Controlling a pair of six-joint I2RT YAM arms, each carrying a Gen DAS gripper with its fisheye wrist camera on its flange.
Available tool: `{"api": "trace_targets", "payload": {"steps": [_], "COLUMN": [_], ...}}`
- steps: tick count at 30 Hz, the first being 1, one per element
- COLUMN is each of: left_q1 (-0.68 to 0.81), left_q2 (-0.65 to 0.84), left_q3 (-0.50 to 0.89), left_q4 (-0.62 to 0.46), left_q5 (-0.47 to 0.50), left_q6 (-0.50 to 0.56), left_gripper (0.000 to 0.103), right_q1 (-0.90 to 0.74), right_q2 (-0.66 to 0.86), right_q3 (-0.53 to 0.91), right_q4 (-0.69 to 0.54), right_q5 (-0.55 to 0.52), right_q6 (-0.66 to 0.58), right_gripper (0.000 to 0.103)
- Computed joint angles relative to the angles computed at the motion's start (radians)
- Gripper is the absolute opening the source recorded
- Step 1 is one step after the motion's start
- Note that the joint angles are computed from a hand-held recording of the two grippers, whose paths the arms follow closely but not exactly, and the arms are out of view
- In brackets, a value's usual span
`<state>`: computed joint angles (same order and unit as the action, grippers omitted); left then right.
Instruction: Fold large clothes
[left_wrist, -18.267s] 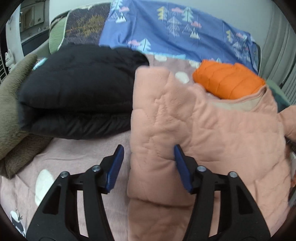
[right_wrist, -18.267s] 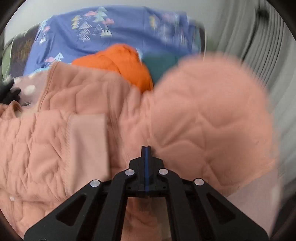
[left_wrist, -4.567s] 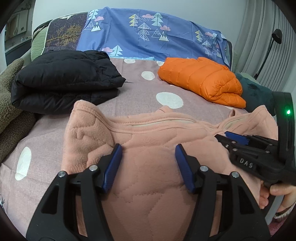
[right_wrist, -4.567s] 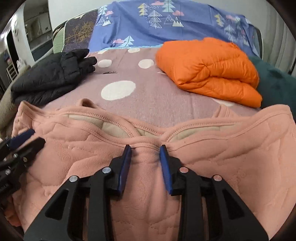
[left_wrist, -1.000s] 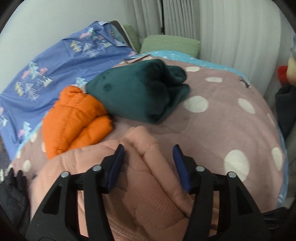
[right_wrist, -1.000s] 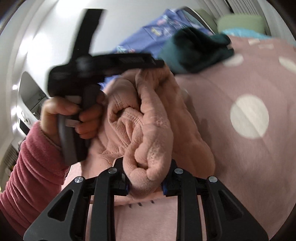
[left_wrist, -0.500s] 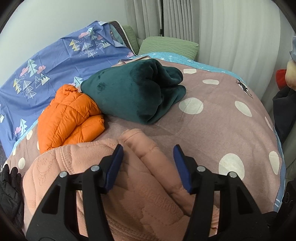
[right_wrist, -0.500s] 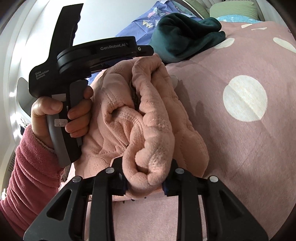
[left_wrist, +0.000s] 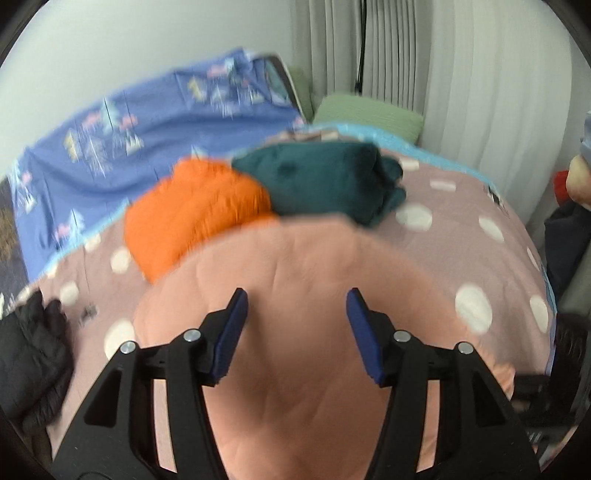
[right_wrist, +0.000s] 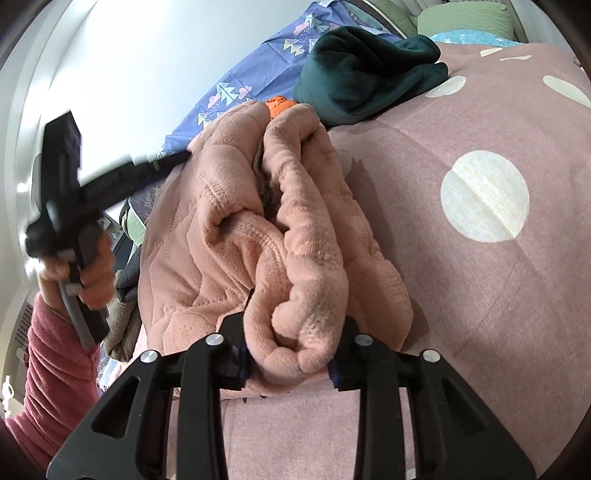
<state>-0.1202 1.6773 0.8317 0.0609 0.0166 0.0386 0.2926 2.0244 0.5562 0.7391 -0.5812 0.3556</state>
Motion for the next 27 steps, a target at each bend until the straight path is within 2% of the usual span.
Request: {"api": "trace_targets", "payload": {"steps": [2,4,8,9,10,11,12,13,14,16,18,20,23,25,27], "left_q1": [-0.011,-0.032,-0.054,-0.057,-0.058,-0.055,-0.053,-0.051,-0.052,-0.056,-0.066,-0.075,-0.122,-0.118,-0.106], "left_q2": [0.047,0.107,0.156,0.156,0.157,0.157,0.158,0.160,0.162,0.162,0.168,0.186,0.238,0.256,0.258], "left_q3": [-0.016,0.004,0.046,0.051,0.052,0.052,0.050,0.049,0.049,0.049,0.057,0.067,0.112,0.146,0.151], "left_q4": [0.055,0.073,0.064,0.054,0.052,0.054,0.058,0.063,0.067,0.068,0.062,0.063,0.060,0.027,0.020], "left_q5": [-0.037,-0.081,-0.099,-0.103,-0.104,-0.099,-0.096,-0.092,-0.092,-0.102,-0.119,-0.111,-0.197,-0.187,-0.164], "left_q6": [0.035,0.039,0.020,0.027,0.027,0.025,0.022,0.018,0.011,0.011,0.014,0.013,0.024,0.026,0.022], "left_gripper": [0.063,0.063,0.062,0.062,0.062,0.062,0.062,0.062,0.062,0.062,0.062,0.063,0.063,0.063,0.063], "right_q1": [-0.002,-0.007,-0.024,-0.032,-0.046,-0.053,-0.052,-0.034,-0.005,0.076,0.118,0.086,0.083,0.090,0.070], "right_q2": [-0.017,-0.084,-0.286,-0.319,-0.360,-0.380,-0.384,-0.376,-0.364,-0.286,-0.145,0.011,-0.023,-0.037,-0.060], "right_q3": [-0.006,-0.037,-0.140,-0.156,-0.173,-0.180,-0.178,-0.167,-0.152,-0.089,0.035,0.098,0.098,0.098,0.107], "right_q4": [-0.014,-0.038,-0.051,-0.045,-0.034,-0.022,-0.015,-0.017,-0.033,-0.090,-0.207,-0.148,-0.193,-0.212,-0.248], "right_q5": [0.000,0.045,0.178,0.179,0.148,0.095,0.050,0.016,0.032,0.144,0.257,0.240,0.251,0.263,0.208], "right_q6": [-0.016,-0.056,-0.143,-0.150,-0.162,-0.177,-0.192,-0.215,-0.234,-0.262,-0.270,-0.249,-0.239,-0.260,-0.265], "right_gripper": [0.039,0.043,0.044,0.043,0.040,0.031,0.027,0.022,0.018,0.017,0.006,0.001,0.001,0.001,0.002]}}
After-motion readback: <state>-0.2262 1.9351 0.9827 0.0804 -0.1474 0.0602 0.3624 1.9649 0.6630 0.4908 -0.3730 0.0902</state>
